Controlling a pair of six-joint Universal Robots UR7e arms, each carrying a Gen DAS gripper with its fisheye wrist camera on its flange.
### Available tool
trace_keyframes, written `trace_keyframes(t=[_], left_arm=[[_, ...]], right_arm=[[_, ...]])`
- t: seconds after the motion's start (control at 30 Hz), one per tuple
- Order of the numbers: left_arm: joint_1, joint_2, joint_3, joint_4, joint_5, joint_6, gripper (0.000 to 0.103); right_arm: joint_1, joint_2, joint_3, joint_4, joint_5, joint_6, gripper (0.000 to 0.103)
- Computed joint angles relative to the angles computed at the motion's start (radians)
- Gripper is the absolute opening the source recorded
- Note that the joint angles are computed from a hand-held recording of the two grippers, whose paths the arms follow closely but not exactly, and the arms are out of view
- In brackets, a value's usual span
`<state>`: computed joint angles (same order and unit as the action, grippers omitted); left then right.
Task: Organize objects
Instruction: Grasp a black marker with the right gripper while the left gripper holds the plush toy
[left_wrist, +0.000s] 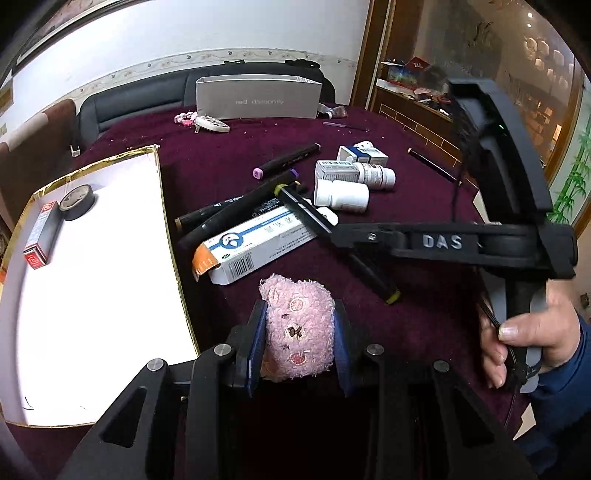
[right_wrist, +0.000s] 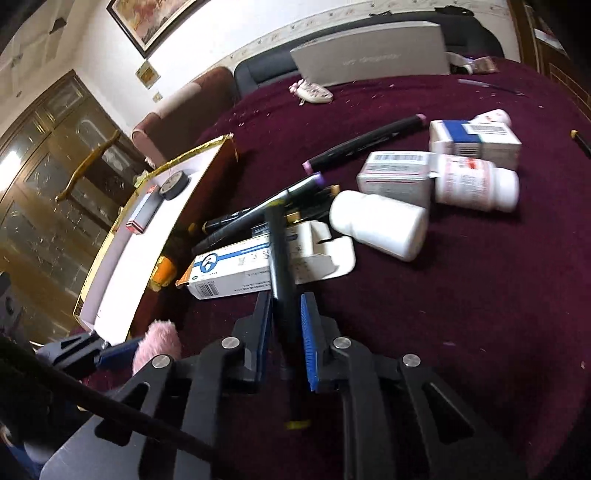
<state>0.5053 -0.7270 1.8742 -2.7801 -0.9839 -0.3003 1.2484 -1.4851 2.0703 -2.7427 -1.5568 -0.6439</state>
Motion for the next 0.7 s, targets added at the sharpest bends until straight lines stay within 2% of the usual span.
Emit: trace_keyframes(t=[0.07, 0.17, 0.27, 0.37, 0.5, 0.57, 0.7], left_arm=[[0.000, 0.003, -0.008, 0.021, 0.004, -0.012, 0.029], [-0.002, 0.009, -0.019, 0.055, 0.008, -0.023, 0.029], [-0.004, 0.033, -0.048, 0.093, 0.016, -0.014, 0.029], [-0.010, 0.069, -0.082, 0.137, 0.060, -0.019, 0.029], [-0.018, 0.103, -0.105, 0.170, 0.133, -0.029, 0.033], [-0.018, 0.107, -0.109, 0.181, 0.140, -0.031, 0.034], [-0.027, 0.123, -0.132, 0.251, 0.179, -0.055, 0.036]], right_arm=[[0.000, -0.001, 0.000, -0.006, -0.012, -0.003, 0.014], [0.026, 0.013, -0.015, 0.013, -0.083, -0.025, 0.014], [0.053, 0.037, -0.007, -0.059, -0.135, -0.061, 0.014], [0.079, 0.086, -0.028, -0.106, -0.217, -0.067, 0.015], [0.078, 0.099, -0.010, -0.174, -0.223, -0.108, 0.012], [0.083, 0.106, 0.012, -0.234, -0.238, -0.172, 0.012], [0.084, 0.107, 0.021, -0.260, -0.249, -0.184, 0.012]])
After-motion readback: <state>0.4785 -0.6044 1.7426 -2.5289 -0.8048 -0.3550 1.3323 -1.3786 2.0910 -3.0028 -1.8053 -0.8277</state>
